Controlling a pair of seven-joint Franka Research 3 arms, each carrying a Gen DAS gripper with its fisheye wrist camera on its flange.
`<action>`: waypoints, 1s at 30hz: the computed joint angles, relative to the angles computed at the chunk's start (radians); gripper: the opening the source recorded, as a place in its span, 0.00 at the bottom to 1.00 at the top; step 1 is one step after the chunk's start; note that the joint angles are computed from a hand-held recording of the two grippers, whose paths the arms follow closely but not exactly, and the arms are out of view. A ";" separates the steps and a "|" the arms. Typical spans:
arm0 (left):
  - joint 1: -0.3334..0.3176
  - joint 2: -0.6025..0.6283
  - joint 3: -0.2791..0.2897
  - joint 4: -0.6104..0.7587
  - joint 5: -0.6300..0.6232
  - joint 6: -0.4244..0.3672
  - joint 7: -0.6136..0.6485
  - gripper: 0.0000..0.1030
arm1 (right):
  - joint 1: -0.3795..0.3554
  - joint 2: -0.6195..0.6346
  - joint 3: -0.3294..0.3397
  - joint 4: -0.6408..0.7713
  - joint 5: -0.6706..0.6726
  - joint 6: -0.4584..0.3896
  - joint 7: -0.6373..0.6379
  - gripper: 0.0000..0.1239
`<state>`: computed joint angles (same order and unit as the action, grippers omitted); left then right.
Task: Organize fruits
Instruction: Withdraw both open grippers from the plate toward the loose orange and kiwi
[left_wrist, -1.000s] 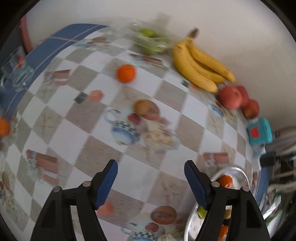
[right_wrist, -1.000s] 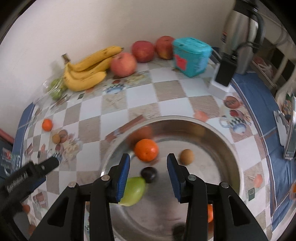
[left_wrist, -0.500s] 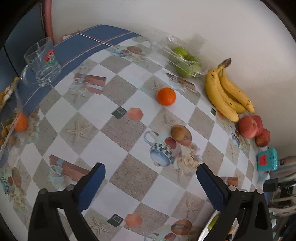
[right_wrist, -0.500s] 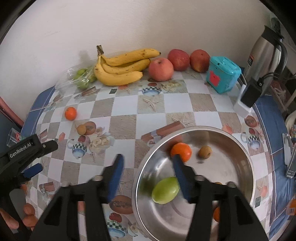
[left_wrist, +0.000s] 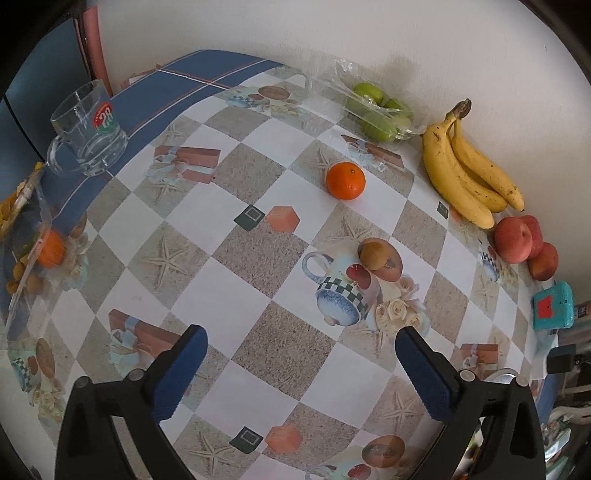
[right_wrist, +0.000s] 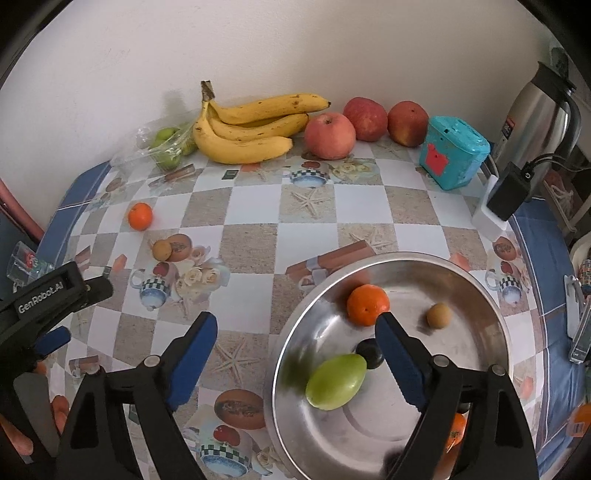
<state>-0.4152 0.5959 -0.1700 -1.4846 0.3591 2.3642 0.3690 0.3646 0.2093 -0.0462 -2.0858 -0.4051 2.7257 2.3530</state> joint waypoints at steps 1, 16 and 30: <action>0.000 0.000 0.000 0.000 -0.001 0.001 0.000 1.00 | -0.002 0.002 0.001 0.000 0.004 -0.002 -0.005 0.79; -0.025 0.006 0.021 0.033 0.065 -0.037 0.045 1.00 | 0.003 0.023 -0.002 0.002 0.045 -0.016 0.000 0.79; -0.021 -0.020 0.049 0.018 0.167 -0.104 0.083 1.00 | 0.019 0.064 0.031 0.041 0.174 0.023 -0.150 0.79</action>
